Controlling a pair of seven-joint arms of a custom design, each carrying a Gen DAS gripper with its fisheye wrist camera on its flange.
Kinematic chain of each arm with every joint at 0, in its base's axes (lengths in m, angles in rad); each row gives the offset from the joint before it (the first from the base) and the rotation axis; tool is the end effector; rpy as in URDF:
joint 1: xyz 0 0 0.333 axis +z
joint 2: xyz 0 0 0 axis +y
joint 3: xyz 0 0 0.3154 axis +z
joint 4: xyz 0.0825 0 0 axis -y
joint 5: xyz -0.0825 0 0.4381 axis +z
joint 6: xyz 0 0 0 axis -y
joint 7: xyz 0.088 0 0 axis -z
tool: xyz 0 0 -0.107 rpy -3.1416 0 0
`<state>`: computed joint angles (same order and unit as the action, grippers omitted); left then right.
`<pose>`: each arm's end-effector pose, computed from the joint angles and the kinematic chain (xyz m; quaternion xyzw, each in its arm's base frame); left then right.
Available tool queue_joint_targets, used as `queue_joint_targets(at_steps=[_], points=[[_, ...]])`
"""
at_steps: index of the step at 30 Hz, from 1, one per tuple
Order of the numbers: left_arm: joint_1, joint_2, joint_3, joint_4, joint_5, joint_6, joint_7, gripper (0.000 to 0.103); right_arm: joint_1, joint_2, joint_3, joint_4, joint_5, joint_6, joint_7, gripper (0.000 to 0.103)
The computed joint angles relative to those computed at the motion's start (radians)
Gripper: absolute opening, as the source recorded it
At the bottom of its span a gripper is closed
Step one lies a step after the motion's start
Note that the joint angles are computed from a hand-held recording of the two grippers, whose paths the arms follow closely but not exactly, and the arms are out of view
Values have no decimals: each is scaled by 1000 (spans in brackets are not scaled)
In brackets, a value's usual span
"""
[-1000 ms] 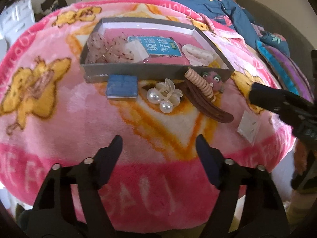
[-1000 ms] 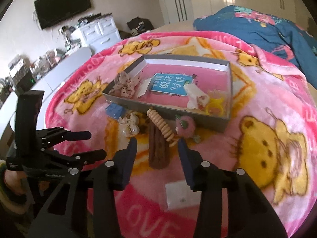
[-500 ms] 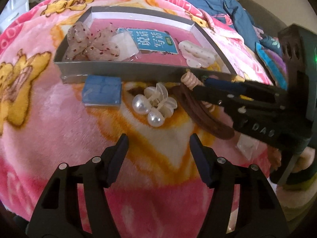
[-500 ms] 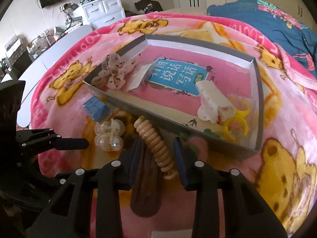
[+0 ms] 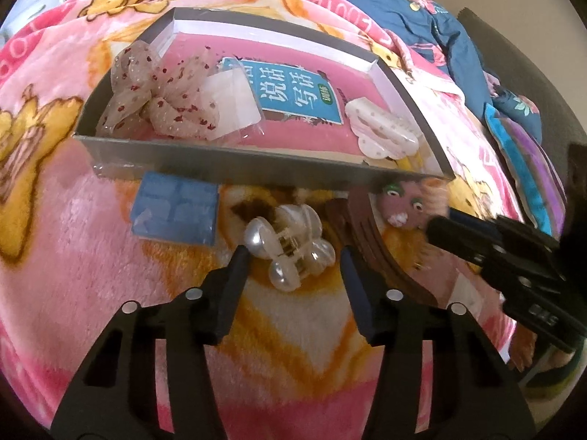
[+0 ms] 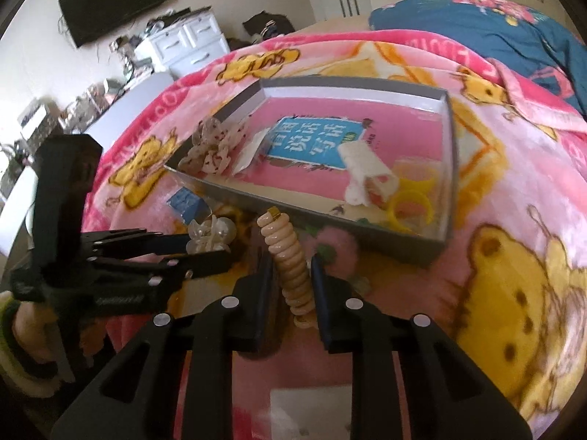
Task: Organize jewelry
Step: 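Grasp the pearl claw clip with the left tool while the right grasps the beige coiled hair tie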
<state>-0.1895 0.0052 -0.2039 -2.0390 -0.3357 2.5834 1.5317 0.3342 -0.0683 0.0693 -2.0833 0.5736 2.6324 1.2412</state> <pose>0.5950 -0.2404 0.4742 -0.6359 0.7152 -0.2878 0.0375 0.5787 0.2333 0.4996 -0.7568 0.5480 -0.0489 0.3528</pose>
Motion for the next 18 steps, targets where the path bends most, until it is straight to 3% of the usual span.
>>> queue_joint_targets(at_steps=[1,8,18], points=[[0,6,0,6,14,0,-16,35,-1,-11,-1,-9,4,5,3,20],[1,4,-3,10,10,-2,6,34,9,-78,-21,-57,52,41,-9,20],[-14,-113,18,-73,-56,6,88,34,29,-100,-35,-48,75,57,-9,20]])
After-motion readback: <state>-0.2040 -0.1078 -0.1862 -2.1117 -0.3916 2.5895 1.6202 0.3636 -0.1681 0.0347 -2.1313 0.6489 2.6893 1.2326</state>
